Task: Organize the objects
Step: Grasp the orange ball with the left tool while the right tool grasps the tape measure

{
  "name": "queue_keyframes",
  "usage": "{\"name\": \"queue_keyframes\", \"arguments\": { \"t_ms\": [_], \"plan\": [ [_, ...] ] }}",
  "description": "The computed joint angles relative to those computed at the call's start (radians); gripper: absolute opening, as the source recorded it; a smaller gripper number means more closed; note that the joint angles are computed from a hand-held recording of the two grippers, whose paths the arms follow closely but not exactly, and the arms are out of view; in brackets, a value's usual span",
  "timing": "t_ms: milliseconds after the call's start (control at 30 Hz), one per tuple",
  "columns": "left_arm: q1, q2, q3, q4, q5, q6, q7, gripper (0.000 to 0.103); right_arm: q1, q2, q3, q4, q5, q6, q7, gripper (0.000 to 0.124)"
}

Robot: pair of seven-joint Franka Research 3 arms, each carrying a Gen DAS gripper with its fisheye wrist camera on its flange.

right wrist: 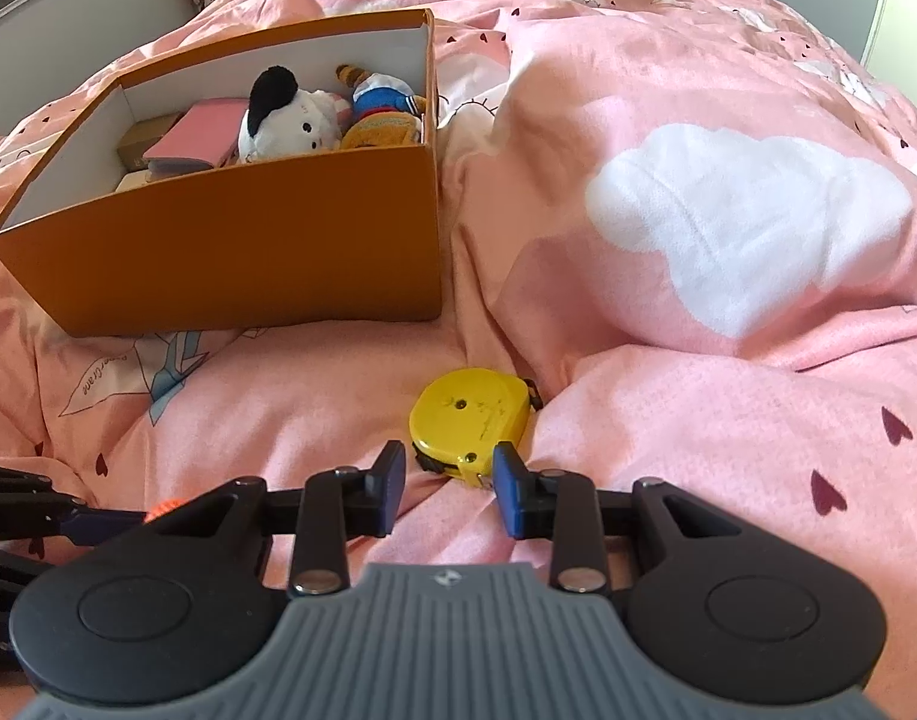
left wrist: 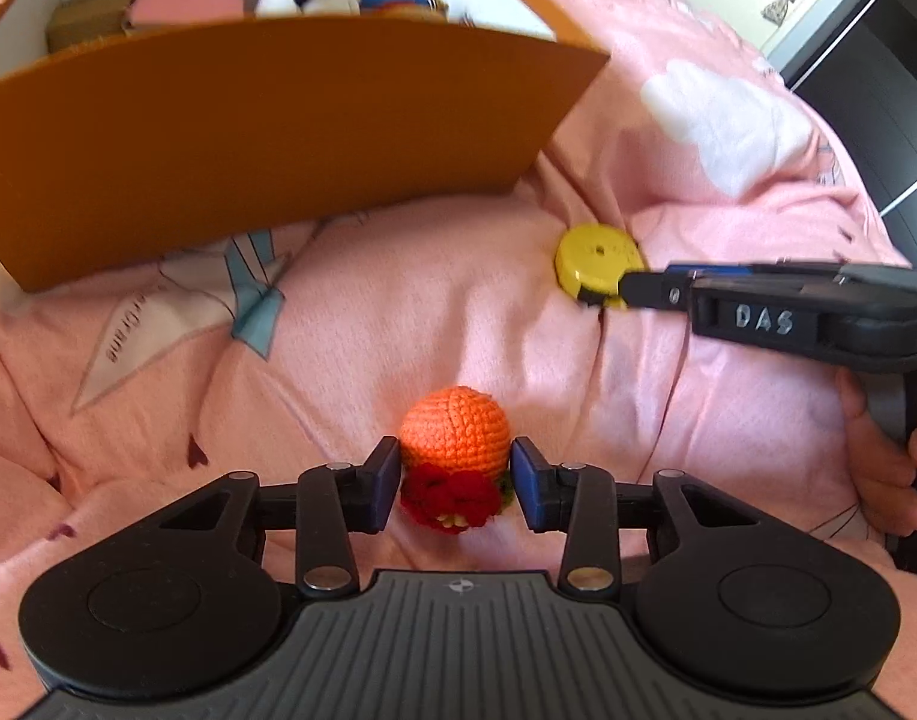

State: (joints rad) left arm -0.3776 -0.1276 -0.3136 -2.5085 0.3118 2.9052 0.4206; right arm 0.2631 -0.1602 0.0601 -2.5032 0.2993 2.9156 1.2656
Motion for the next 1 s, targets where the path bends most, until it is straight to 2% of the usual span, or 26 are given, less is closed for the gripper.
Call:
{"name": "queue_keyframes", "arguments": {
  "t_ms": [167, 333, 533, 700, 1000],
  "plan": [
    [0.071, -0.027, -0.031, 0.016, 0.166, -0.058, -0.179, 0.045, -0.044, 0.04, 0.035, 0.041, -0.145, -0.01, 0.122, 0.046],
    [0.077, -0.026, -0.016, 0.028, 0.194, -0.102, -0.234, 0.045, -0.033, 0.099, 0.022, 0.11, -0.173, -0.064, 0.166, 0.056],
    [0.064, -0.02, -0.001, 0.037, 0.175, -0.131, -0.226, 0.045, -0.019, 0.158, 0.009, 0.162, -0.228, -0.108, 0.232, 0.057],
    [0.058, -0.015, 0.004, 0.042, 0.16, -0.139, -0.211, 0.045, -0.012, 0.185, -0.002, 0.182, -0.237, -0.124, 0.238, 0.056],
    [0.069, -0.05, -0.006, 0.021, 0.199, -0.127, -0.258, 0.045, -0.008, 0.158, -0.005, 0.151, -0.238, -0.092, 0.25, 0.053]
  ]
}}
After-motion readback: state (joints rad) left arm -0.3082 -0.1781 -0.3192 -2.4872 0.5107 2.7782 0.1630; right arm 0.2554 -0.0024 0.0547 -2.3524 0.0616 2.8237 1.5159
